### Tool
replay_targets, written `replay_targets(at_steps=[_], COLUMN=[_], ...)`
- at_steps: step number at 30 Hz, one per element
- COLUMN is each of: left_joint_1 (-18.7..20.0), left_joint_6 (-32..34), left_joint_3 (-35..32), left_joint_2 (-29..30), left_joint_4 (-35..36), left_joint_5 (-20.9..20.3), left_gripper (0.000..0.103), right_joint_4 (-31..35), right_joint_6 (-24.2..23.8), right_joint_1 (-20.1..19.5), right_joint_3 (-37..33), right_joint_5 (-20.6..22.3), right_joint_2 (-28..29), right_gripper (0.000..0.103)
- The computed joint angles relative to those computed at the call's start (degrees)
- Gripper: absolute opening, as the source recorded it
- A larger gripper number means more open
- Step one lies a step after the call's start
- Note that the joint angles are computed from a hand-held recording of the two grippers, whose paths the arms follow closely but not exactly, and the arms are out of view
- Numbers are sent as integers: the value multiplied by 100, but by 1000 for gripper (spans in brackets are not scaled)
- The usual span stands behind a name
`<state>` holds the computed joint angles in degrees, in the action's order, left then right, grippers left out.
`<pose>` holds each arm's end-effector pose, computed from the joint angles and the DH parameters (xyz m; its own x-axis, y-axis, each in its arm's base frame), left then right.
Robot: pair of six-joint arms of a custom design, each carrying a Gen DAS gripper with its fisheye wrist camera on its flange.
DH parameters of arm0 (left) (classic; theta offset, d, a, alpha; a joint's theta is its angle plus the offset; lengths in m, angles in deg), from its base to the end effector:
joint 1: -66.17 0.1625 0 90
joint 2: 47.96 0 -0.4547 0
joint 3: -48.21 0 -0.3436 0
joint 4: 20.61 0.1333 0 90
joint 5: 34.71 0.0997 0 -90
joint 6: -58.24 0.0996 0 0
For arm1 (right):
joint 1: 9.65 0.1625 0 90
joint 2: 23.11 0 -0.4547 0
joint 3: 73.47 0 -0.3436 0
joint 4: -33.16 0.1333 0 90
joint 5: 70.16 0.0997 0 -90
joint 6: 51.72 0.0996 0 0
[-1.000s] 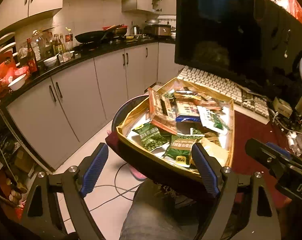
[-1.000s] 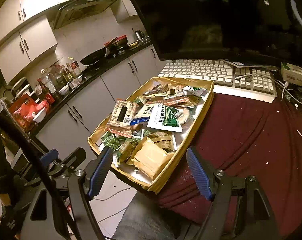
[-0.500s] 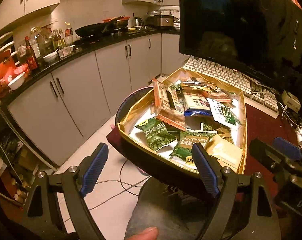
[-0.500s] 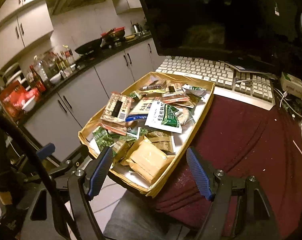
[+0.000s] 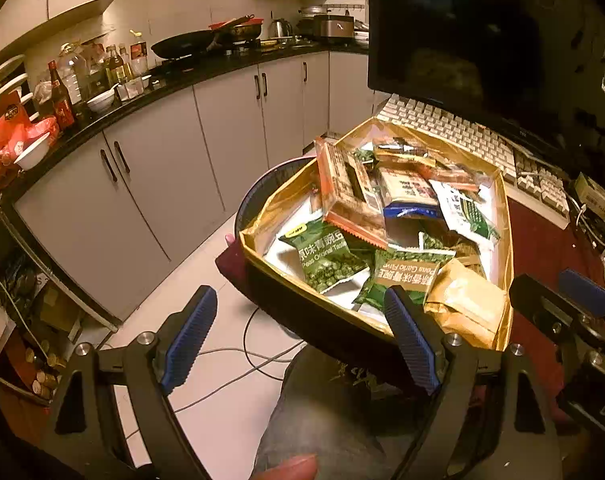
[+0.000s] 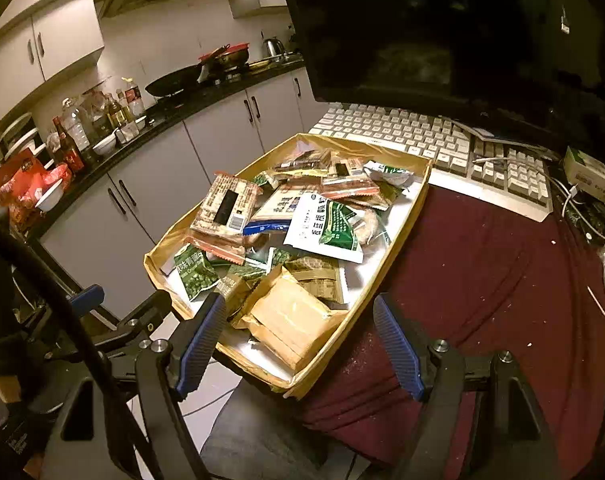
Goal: Organize snacks
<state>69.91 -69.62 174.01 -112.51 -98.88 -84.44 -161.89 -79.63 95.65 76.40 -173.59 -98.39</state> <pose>-0.3036 -0.2179 0.1543 -0.5786 -0.5071 -0.6388 0.2684 0.6212 -0.7362 0.1965 -0.3007 0.2381 -0.7500 -0.5156 0.4142 -0.6547 0.6677 -0.3543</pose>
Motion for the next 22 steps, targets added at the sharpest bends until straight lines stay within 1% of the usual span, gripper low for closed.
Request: replay_targets(at_steps=[10, 19, 22], left_joint_1=[61, 145, 204], left_joint_6=[118, 302, 384], left_joint_3=[25, 46, 43], left_joint_2=[-12, -65, -41], left_joint_4=[-49, -101, -112], left_joint_5=[-52, 28, 50], left_gripper=[86, 86, 86], right_joint_4=[-3, -62, -28], right_joint_6=[34, 114, 157], right_joint_1=[-2, 25, -65], right_joint_3=[7, -12, -24], right_joint_5=[13, -49, 51], right_joint_2=[26, 138, 147], right_gripper=[76, 76, 76])
